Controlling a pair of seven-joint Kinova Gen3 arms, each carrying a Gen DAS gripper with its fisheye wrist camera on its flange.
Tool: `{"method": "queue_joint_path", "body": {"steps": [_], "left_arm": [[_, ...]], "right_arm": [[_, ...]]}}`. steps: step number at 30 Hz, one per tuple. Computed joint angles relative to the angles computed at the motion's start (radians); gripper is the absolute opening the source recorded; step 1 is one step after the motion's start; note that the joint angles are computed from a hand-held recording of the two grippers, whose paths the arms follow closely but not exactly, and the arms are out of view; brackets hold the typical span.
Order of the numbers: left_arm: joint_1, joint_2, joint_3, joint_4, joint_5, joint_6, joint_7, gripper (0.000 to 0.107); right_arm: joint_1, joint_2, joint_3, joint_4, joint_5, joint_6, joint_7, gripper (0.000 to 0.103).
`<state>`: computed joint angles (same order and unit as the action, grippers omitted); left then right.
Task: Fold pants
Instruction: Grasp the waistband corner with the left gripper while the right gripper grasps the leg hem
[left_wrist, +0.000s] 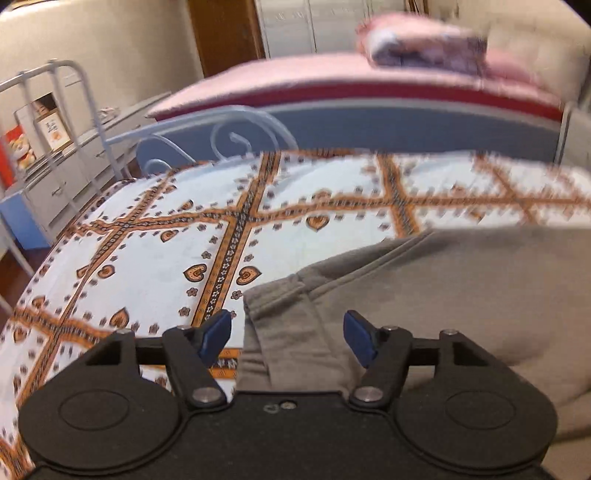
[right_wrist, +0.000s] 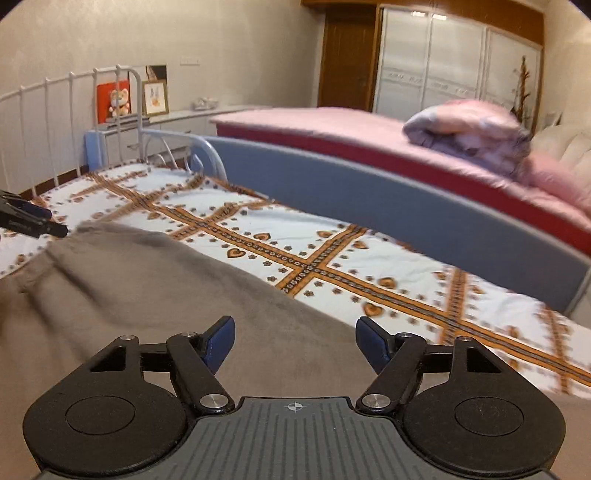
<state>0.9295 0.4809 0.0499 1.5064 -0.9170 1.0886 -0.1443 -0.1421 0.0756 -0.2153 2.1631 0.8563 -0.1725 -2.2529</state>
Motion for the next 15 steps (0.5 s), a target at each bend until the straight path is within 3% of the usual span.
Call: {"method": "queue_joint_path", "body": {"steps": [2, 4, 10, 12, 13, 15], "left_arm": [[-0.033, 0.023, 0.005, -0.01, 0.009, -0.031, -0.061, 0.059], [-0.048, 0.032, -0.004, -0.004, 0.01, -0.068, -0.087, 0.061], [-0.093, 0.037, -0.041, 0.027, 0.027, -0.175, -0.101, 0.085], [-0.106, 0.02, -0.065, 0.057, 0.051, -0.247, -0.082, 0.083], [-0.128, 0.012, -0.061, 0.069, 0.067, -0.287, -0.086, 0.074], [-0.177, -0.011, -0.033, 0.107, 0.073, -0.366, -0.075, 0.067]], "right_arm": [[0.004, 0.093, -0.025, -0.076, -0.014, 0.029, 0.061, 0.073], [0.059, 0.178, -0.106, -0.15, -0.027, 0.068, 0.127, 0.069], [0.262, 0.335, -0.384, -0.282, -0.006, 0.201, 0.235, 0.064], [0.33, 0.379, -0.477, -0.315, -0.045, 0.247, 0.316, 0.064], [0.37, 0.399, -0.523, -0.325, -0.078, 0.257, 0.357, 0.064], [0.44, 0.434, -0.616, -0.345, -0.134, 0.299, 0.438, 0.055]]}}
